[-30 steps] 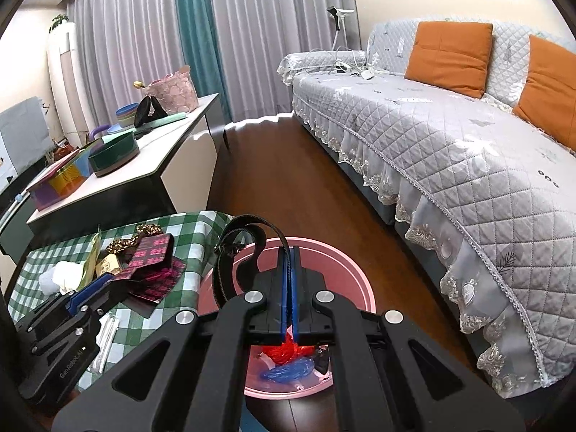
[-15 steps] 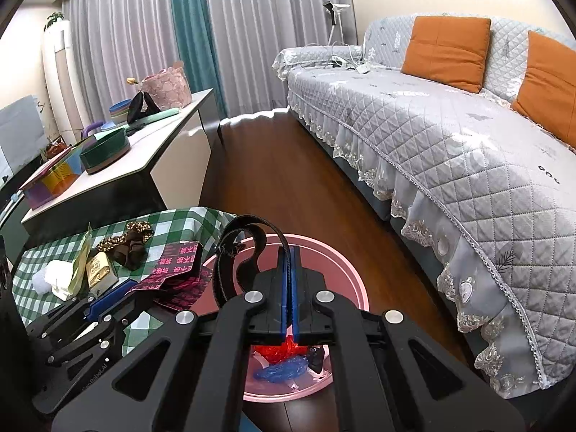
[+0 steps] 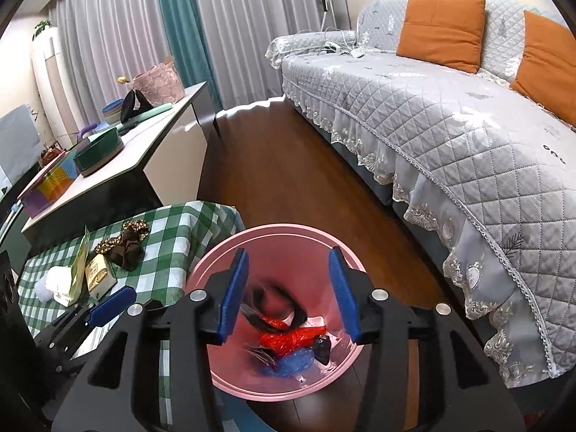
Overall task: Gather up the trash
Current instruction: 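Open both tools to drop the cable and wrapper into the bucket, then move the right tool to the clear straws and close on them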
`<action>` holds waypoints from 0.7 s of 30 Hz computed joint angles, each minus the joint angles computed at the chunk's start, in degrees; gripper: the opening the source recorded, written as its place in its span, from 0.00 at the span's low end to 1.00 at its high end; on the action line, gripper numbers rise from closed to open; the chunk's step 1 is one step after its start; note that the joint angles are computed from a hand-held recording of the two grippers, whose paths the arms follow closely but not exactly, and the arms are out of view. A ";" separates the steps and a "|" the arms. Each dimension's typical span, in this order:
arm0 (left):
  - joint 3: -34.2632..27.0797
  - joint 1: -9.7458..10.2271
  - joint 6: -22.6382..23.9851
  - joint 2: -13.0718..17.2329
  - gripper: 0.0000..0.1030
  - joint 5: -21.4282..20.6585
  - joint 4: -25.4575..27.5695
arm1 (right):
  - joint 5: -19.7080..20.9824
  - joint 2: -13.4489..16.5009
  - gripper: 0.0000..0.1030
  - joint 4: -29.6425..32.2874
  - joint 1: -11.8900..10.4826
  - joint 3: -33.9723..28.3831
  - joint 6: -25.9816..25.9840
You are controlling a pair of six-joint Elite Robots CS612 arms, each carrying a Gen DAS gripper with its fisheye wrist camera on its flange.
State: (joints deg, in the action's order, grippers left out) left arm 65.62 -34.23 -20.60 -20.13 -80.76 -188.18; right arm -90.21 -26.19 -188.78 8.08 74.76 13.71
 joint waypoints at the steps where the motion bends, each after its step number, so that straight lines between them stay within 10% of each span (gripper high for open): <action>1: 0.06 0.00 0.01 -0.04 0.45 0.07 -0.01 | -0.07 0.01 0.46 0.02 0.02 -0.02 0.01; 21: 10.14 1.00 -2.32 -5.40 0.45 7.01 -7.07 | 4.88 -0.07 0.37 -1.67 2.19 -0.48 -0.81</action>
State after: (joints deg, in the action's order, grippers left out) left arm 75.77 -33.23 -22.92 -25.53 -73.76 -195.25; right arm -85.33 -26.26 -190.45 10.27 74.28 12.90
